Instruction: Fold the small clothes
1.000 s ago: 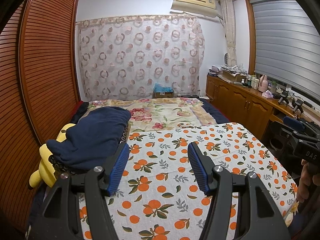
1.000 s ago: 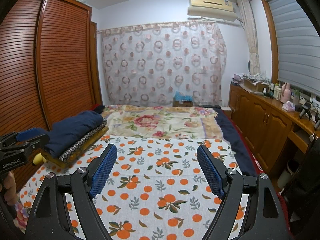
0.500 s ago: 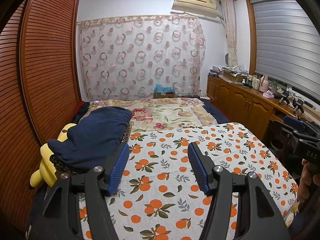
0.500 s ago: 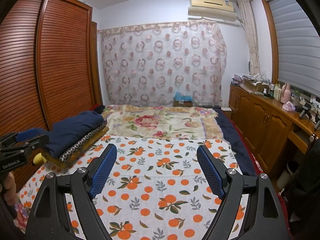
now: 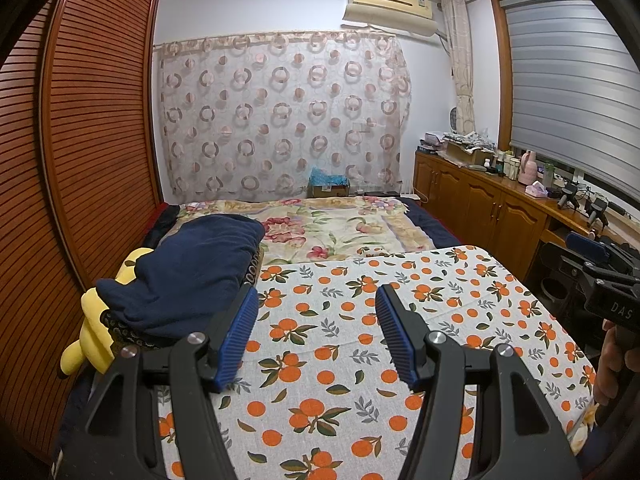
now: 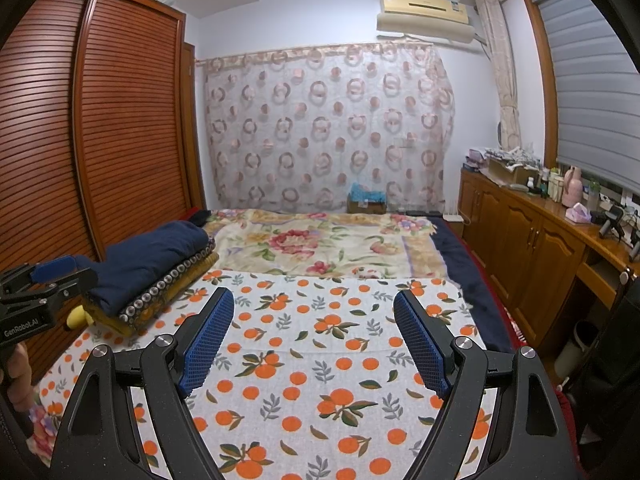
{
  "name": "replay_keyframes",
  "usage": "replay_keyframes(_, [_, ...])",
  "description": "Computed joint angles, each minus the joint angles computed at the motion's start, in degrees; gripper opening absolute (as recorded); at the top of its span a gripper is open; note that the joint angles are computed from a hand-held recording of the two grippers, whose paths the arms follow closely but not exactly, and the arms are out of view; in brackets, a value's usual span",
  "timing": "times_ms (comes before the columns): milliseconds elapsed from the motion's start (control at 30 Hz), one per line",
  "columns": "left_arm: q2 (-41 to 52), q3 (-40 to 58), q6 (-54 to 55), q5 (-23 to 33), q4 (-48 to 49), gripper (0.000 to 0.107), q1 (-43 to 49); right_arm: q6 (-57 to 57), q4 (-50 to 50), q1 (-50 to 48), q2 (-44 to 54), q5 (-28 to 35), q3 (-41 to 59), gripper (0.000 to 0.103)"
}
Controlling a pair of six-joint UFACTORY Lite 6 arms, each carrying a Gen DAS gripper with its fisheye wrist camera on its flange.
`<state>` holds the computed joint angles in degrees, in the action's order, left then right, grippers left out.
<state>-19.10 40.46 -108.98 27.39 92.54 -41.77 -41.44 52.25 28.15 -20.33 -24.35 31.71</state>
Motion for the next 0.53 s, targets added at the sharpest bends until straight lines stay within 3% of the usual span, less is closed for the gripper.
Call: replay_keyframes(533, [0.27, -0.01, -0.58, 0.53, 0.24, 0.061, -0.54, -0.16, 0.22, 0.22, 0.03, -0.18, -0.07, 0.084])
